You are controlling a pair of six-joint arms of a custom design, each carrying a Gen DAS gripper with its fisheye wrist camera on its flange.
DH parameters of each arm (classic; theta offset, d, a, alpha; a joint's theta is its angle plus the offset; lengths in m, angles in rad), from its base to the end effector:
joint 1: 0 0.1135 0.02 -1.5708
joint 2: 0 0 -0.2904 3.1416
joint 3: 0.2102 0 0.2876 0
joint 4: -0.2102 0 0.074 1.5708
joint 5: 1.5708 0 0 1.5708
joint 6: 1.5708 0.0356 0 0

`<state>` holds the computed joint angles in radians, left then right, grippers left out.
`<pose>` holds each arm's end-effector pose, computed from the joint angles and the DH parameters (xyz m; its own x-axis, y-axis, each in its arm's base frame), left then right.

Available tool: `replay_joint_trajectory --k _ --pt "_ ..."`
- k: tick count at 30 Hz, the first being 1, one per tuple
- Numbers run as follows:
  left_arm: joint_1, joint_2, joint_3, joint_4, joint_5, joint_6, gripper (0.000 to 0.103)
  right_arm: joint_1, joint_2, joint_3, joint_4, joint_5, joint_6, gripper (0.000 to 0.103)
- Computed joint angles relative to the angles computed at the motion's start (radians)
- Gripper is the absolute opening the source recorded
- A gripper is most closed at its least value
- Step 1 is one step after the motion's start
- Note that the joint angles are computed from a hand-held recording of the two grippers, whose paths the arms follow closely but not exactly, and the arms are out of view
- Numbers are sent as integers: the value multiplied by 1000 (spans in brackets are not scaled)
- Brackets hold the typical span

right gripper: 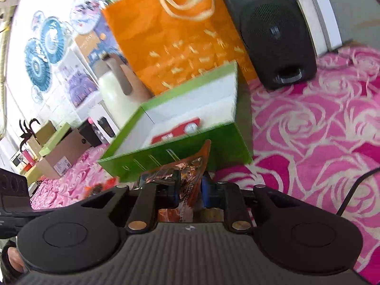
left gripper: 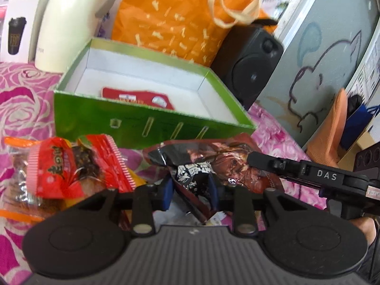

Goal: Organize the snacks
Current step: 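Grasp the brown-and-black snack bag with the right gripper, then carry the brown snack bag into the green box and release it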

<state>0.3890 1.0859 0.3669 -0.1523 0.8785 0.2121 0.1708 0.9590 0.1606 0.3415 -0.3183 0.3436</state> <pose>0.1937 0.0498 0.1563 -0.6466 -0.1198 -0.7534 0.3607 0.8222 -0.4403 0.1846 0.0431 0.1441 -0.5570 0.2286 -0.7985 -0.2661 0.8616 0.4323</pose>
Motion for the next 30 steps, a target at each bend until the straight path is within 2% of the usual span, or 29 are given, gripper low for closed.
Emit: replay_joint_trajectory --k 4,7,10,13,16,20,23,26,30 --pt "87 -160 -27 -95 78 51 28 51 -179 0 -118 37 -10 31" --pt "192 -248 -14 -232 160 134 28 117 -295 6 -194 87 -15 31" --pt "308 -281 28 -429 227 297 28 232 -396 8 -255 187 -27 31" --pt "400 -257 91 -608 249 457 28 365 -437 17 -286 316 -55 30" --pt "447 -262 110 -643 263 489 28 456 -422 31 -272 401 -76 30" --pt "459 -243 119 -594 276 463 28 472 -325 62 -197 423 -83 30" --pt "408 -229 110 -432 263 323 28 445 -249 85 -131 403 -77 30" --pt "338 -207 102 -253 210 181 28 414 -145 131 -80 383 -83 30" --pt "265 -96 134 -75 150 57 28 388 6 224 -51 375 -68 30"
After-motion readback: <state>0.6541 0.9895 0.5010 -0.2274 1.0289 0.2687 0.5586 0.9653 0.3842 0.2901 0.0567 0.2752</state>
